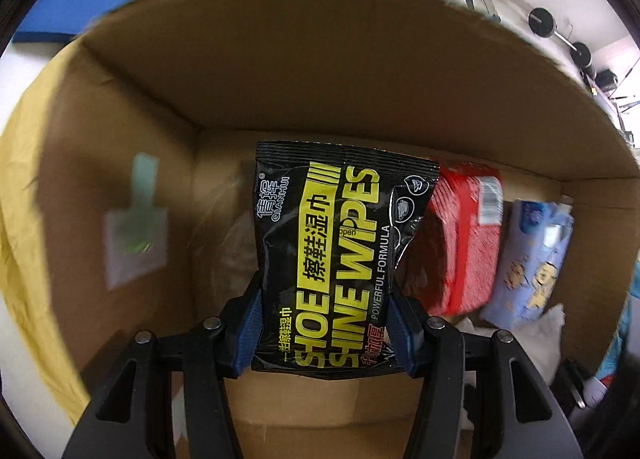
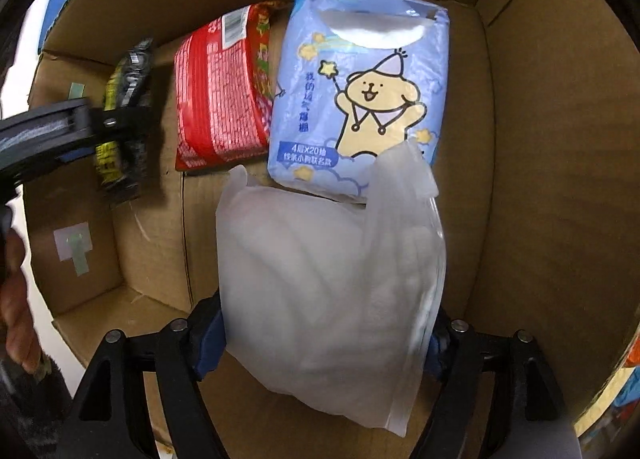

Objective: Organize soft objects
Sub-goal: 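Place the black wipes pack and white bag into the box, opening both tools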

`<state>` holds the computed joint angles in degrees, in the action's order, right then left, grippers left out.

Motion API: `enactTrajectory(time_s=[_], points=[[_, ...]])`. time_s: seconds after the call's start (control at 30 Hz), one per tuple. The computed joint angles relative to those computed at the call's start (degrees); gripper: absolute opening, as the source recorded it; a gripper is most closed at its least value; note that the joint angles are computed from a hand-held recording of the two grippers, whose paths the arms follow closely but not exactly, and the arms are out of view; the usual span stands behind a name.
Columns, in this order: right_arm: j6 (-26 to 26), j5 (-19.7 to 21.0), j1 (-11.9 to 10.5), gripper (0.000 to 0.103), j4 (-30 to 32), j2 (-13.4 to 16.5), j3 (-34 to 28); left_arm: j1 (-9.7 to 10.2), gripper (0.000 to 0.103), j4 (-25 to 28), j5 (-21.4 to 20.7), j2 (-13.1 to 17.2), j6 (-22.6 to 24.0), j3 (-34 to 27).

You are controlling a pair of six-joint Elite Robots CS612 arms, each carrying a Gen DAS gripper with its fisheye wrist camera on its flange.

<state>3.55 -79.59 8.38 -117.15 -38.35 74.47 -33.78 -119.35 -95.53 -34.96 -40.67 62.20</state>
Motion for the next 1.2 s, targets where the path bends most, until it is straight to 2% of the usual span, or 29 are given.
enactTrajectory(time_s=[0.13, 0.43, 0.57, 0.6, 0.63, 0.7, 0.87, 0.93, 1.03, 1.2], points=[[0.16, -1.28, 0.34, 0.081, 0.5, 0.67, -1.4, -0.06, 0.053, 2.32, 0.5, 1.97, 2.09, -2.84], [2.47, -2.52, 1.21, 0.087, 0.75, 1.18, -1.99, -0.11, 0.055, 5.63, 1.3, 2.9, 2.7, -5.09], [3.22, -2.66, 1.11, 0.091, 0.34, 0.98, -2.08, -0.1, 0.059, 5.49, 0.84, 2.5, 2.04, -4.57], [3.34, -2.73, 1.15, 0.091, -0.05, 0.86, -2.08, -0.24, 0.064, 5.57, 1.05, 2.66, 1.68, -5.02], [3.35, -2.69, 1.09, 0.093, -0.08, 0.78, -2.25, -0.31, 0.068, 4.95, 1.33, 2.28, 1.42, -4.49], [3.52, -2.87, 1.15, 0.093, -0.18, 0.69, -2.55, -0.46, 0.07, 3.86, 2.22, 1.2, 1.06, -2.95], [3.74, -3.26, 1.29, 0.096, -0.62, 0.05, -2.82, -0.81, 0.083, 1.08, 2.98, -0.72, 0.09, -0.55], [3.7, -3.49, 1.36, 0.097, -1.01, -0.22, -2.75, -1.21, 0.095, 1.14, 3.97, -1.48, -0.35, -0.07], [3.78, -4.34, 1.66, 0.103, -2.31, -1.18, -1.87, -1.93, 0.096, -0.85, 5.87, -3.9, -0.85, 3.25], [3.83, -5.24, 1.71, 0.103, -5.03, -2.93, -0.23, -2.96, 0.096, -4.44, 8.43, -7.71, -2.07, 8.04]])
